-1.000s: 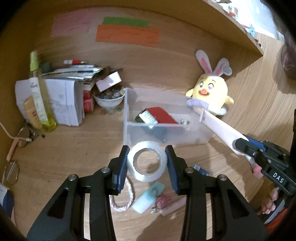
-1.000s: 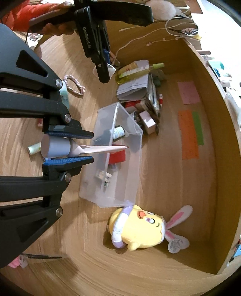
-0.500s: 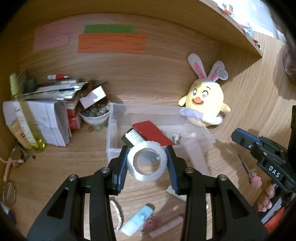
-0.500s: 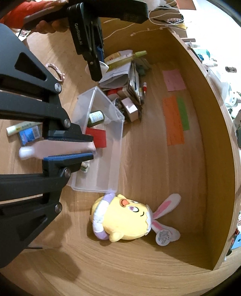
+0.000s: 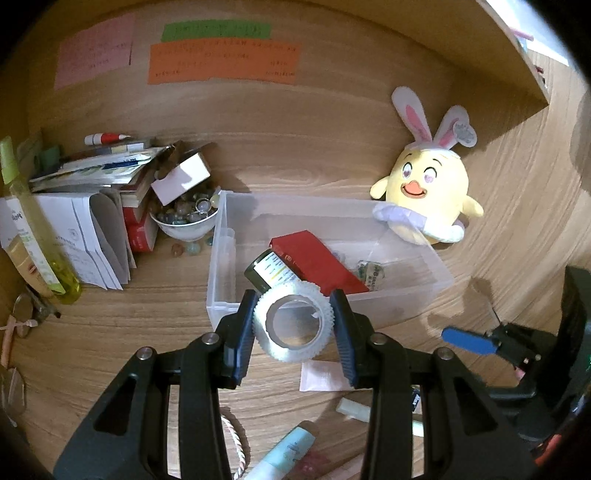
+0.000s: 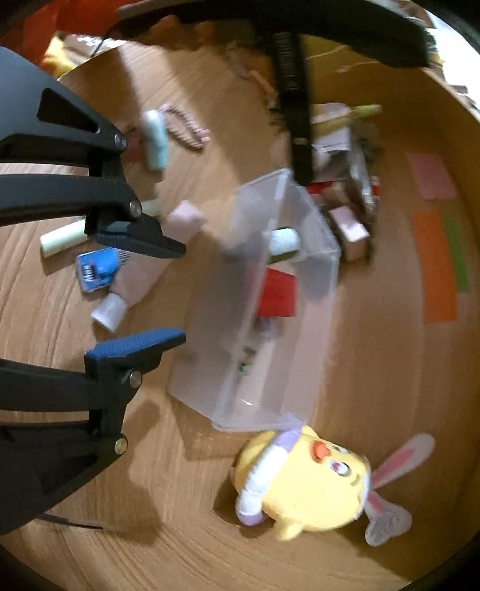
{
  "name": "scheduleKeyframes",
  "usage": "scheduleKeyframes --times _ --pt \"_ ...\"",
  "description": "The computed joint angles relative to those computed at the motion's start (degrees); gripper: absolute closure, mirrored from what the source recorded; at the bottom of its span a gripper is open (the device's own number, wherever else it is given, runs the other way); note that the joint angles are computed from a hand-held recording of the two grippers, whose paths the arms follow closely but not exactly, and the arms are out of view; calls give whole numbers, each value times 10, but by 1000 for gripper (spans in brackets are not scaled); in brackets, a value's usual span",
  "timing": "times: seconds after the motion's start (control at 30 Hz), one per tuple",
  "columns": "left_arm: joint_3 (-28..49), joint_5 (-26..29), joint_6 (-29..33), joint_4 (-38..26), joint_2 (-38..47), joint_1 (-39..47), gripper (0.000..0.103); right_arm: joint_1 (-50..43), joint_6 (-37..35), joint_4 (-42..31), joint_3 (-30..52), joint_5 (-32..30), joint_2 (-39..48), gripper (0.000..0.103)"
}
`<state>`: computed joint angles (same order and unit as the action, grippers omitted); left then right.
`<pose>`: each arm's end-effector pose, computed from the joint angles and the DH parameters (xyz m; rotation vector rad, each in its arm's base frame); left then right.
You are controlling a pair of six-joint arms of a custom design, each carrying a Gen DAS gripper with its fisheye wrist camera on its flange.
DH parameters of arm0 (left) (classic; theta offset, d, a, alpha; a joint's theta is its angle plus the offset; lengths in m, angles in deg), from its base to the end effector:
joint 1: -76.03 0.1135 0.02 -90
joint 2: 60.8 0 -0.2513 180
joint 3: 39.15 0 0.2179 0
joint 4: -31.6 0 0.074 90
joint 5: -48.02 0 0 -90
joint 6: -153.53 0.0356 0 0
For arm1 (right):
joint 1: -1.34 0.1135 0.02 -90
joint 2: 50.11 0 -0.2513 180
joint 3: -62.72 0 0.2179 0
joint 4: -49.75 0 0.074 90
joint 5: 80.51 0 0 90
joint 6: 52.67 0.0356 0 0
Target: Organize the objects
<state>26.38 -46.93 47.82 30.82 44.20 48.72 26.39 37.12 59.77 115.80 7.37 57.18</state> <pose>0.3007 -0.1518 0.1470 0.1855 2.2802 -0.2969 0.2718 0.1285 0.1003 -0.5331 2.2948 0.2567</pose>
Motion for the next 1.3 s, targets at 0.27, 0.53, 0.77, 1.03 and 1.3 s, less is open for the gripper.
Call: scheduleKeyframes --times 0.27,0.53,0.77,1.03,1.3 --pt "46 6 10 -24 35 2 64 -26 -9 -30 31 -34 75 66" --pt "112 20 8 -62 74 5 64 -43 -20 -42 34 -71 79 66" --pt "182 16 14 -99 119 0 64 -43 -29 -32 10 -68 70 75" --pt "244 10 12 -136 168 -5 64 -43 -38 -18 -5 -106 72 81" --pt "260 8 12 -144 177 -5 64 -27 -27 9 -46 -125 33 82"
